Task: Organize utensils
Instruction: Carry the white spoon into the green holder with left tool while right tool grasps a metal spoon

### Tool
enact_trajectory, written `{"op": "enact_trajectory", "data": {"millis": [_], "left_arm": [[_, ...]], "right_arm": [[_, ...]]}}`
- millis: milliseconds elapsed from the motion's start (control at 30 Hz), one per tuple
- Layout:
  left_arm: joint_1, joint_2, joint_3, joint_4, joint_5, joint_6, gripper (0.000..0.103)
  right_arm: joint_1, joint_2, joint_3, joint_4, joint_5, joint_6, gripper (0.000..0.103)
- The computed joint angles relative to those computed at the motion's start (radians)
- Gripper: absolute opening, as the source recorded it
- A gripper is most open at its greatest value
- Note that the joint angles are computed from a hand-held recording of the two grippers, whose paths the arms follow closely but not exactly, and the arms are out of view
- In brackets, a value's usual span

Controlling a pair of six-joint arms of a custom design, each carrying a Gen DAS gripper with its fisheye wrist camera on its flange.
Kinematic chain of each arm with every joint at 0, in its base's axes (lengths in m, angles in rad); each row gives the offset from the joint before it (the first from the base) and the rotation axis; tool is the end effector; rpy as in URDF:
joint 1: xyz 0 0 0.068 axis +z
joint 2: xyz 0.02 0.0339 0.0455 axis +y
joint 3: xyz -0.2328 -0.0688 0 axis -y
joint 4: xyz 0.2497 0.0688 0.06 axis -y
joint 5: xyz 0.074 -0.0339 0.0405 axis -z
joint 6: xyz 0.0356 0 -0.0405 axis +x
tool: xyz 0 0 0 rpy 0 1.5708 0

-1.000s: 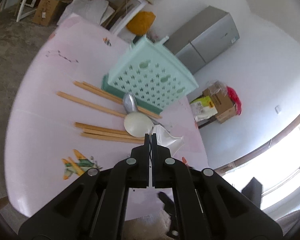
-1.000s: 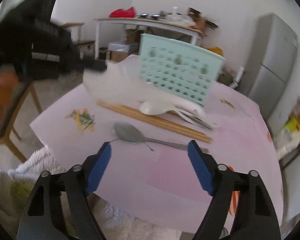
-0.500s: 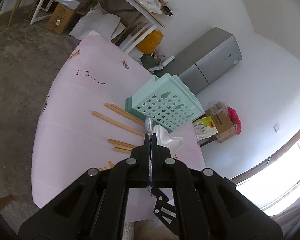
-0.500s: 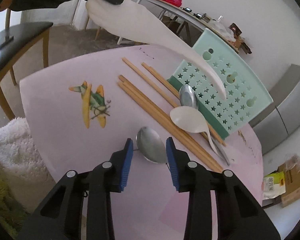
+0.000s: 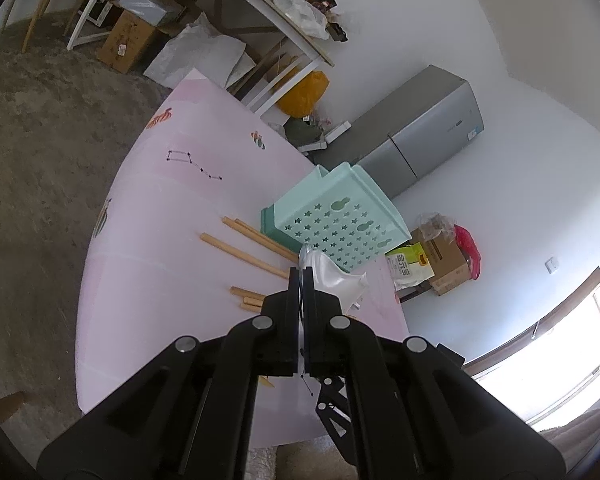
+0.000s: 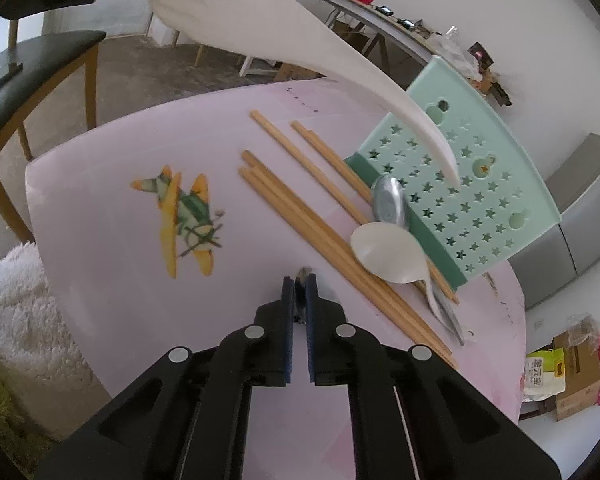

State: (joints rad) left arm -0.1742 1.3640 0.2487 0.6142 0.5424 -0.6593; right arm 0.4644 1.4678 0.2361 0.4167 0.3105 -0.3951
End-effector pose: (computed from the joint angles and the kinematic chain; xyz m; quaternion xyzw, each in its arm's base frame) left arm 0.2209 -0.0575 0.0933 -0.0665 0.8374 -0.4095 0.3558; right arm 0.1924 0.0842 0.0510 -0.3307 0.8585 -0.1310 0.3693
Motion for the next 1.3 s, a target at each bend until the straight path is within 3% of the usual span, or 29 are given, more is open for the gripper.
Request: {"op": "enact_trajectory", "data": {"millis": [133, 333, 467, 567, 767, 967, 1100, 1300], "left_arm": [[0.006, -0.102, -0.03, -0.04, -0.017, 0.014, 0.0], [0.012, -0.304, -0.038, -0.141, -0.048, 0.036, 0.0], [-0.013, -0.363, 0.032, -0.211, -0.092, 0.09, 0.0], [-0.058, -0.34, 0.131, -0.281, -0.169, 0.158, 0.0], [-0.17, -0.189, 0.417, -0.503, -0.408, 0.367, 0.0], [-0.285, 0.084, 0.796, -0.792, -0.651, 0.625, 0.0], [-0.343, 0.305, 1.088, -1.01, -0.736, 0.744, 0.0], [-0.369, 0.622, 1.537, -1.29, -0.767, 0.794, 0.0]], "right_arm": [[-0.042, -0.153, -0.035, -0.061, -0.026, 0.011, 0.003], [-0.168, -0.511, -0.067, -0.278, -0.121, 0.036, 0.002], [-0.297, -0.692, -0.061, -0.398, -0.234, 0.069, 0.003], [-0.379, -0.759, -0.065, -0.42, -0.3, 0.083, 0.003], [-0.515, -0.76, -0.063, -0.388, -0.432, 0.086, 0.003], [-0.604, -0.697, -0.065, -0.324, -0.538, 0.083, 0.003], [-0.642, -0.638, -0.066, -0.264, -0.588, 0.086, 0.003], [-0.688, -0.563, -0.06, -0.199, -0.643, 0.101, 0.002]]}}
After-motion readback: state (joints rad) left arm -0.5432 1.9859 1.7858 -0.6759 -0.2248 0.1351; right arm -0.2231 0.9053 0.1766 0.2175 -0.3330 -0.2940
